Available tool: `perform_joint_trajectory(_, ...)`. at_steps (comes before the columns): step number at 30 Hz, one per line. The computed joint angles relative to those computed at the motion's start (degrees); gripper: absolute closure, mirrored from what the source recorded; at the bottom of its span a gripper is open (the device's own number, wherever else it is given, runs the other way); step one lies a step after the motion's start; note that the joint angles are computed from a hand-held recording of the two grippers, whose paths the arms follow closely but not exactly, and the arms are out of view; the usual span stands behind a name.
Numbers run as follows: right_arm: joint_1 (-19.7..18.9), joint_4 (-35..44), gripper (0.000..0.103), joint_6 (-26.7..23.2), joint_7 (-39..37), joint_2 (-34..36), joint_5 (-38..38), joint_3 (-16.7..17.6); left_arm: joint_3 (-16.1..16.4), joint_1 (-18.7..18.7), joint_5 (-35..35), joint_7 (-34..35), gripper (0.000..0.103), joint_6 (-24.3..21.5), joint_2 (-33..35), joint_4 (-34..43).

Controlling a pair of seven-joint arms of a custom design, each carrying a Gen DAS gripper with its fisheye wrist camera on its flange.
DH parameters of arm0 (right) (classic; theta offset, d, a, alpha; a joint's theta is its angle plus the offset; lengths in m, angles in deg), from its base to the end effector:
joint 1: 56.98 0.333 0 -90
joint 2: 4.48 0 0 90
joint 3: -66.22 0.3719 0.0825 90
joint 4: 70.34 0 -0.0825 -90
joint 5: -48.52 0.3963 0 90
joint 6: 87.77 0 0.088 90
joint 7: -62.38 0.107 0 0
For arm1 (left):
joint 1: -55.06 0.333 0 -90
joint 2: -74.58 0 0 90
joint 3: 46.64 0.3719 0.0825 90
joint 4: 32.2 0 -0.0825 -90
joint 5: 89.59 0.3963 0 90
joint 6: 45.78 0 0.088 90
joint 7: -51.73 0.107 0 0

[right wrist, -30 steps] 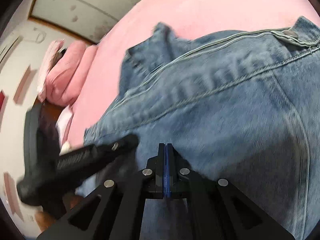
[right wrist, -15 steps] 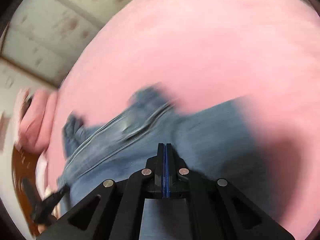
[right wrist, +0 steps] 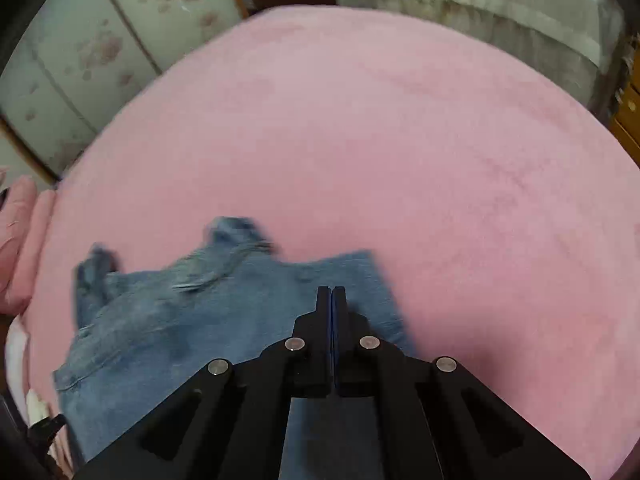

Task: Fold large clothes

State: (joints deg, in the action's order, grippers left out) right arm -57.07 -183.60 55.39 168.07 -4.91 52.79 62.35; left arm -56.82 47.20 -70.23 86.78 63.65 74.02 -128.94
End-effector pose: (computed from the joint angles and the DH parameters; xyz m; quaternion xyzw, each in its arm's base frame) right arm 0.6055 -0.0425 0.5798 -0.5368 0.8016 -0.1420 0.2214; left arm 0.5705 -0.1614 0.6650 -0.8591 0.4710 -0.0880 0.1798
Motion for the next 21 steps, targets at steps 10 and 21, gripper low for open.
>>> perform_joint_trajectory(10, 9.09, 8.91, 0.103, -12.47, -12.74, 6.49, 25.97, 6.38, -1.72, -1.15, -5.59, -7.95, 0.102, 8.2, -12.04, -13.65)
perform_joint_trajectory(21, 17.36, 18.89, 0.103, -22.43, -1.46, 17.27, 16.81, 8.35, -2.78, -2.83, -9.19, -18.51, 0.102, 11.62, -20.44, -22.75)
